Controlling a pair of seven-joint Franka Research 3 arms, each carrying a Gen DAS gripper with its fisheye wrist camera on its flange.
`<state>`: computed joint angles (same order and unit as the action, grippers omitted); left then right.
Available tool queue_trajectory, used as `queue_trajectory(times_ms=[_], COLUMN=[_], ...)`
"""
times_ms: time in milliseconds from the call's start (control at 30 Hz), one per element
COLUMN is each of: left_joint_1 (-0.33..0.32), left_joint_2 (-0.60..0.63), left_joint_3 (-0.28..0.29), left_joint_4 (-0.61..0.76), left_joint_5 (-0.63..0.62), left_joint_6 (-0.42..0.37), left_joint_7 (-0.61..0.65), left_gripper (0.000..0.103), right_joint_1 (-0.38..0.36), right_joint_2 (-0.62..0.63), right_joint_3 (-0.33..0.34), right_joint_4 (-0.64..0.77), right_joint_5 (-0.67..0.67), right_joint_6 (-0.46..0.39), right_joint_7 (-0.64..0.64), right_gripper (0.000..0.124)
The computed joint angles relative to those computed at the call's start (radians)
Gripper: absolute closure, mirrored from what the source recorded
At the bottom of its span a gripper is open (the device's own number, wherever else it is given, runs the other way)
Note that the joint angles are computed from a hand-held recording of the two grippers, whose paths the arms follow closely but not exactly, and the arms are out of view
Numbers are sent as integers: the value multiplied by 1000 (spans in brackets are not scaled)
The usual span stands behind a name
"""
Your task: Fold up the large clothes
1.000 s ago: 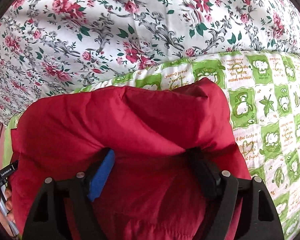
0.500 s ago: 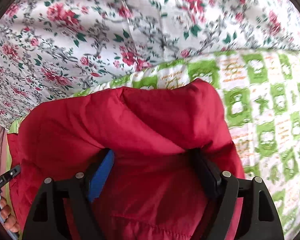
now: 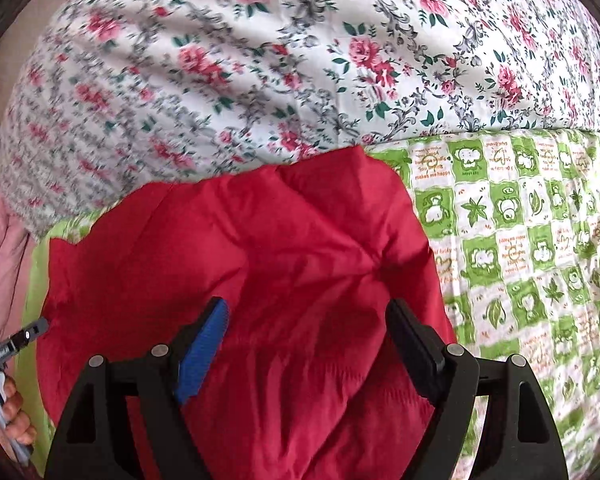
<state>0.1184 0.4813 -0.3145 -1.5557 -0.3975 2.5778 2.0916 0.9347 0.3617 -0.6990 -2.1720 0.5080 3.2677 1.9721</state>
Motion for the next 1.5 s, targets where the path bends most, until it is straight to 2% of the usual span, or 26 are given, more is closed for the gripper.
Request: queue_trajectory(times_ms=[100, 200, 267, 333, 400, 567, 667, 800, 1100, 1233, 1400, 1500], left_joint_1=[14, 23, 35, 49, 74, 86, 84, 98, 115, 111, 131, 139], left_joint_2=[-20, -47, -72, -91, -107, -111, -98, -72, -16, 17, 89, 137], left_joint_3=[-7, -8, -13, -21, -35, -11, 12, 21, 22, 24, 7, -2], left_joint_4=[-31, -74, -117, -147, -172, -174, -162, -136, -59, -25, 57, 113], left_joint_5=[-15, -34, -53, -78, -121, -172, -177, -199, -242, -237, -274, -292], left_joint_6=[16, 53, 94, 119, 128, 82, 46, -12, -152, -196, -289, -344], left_joint_7=[27, 52, 82, 119, 177, 219, 208, 204, 220, 216, 211, 191], left_gripper=[74, 63, 49, 38, 34, 29, 28, 28, 24, 21, 16, 10], right_joint_1=[35, 61, 59, 18, -93, -158, -273, -532, -882, -1000, -1112, -1163], right_joint_2=[-33, -62, -98, -132, -164, -217, -234, -243, -186, -143, -59, 2], right_joint_3=[-9, -2, 25, 82, 199, 283, 371, 537, 749, 826, 887, 909], right_joint_4=[-37, -73, -109, -141, -175, -254, -298, -371, -378, -355, -296, -250], right_joint_5=[15, 52, 72, 78, 38, 76, -13, -337, -737, -874, -1038, -1124], right_joint_6=[15, 42, 68, 92, 127, 183, 200, 254, 333, 369, 415, 457], right_joint_7=[-13, -44, -71, -92, -77, -111, -24, 269, 619, 716, 831, 881], right_gripper=[42, 42, 42, 41, 41, 38, 38, 37, 37, 37, 36, 31])
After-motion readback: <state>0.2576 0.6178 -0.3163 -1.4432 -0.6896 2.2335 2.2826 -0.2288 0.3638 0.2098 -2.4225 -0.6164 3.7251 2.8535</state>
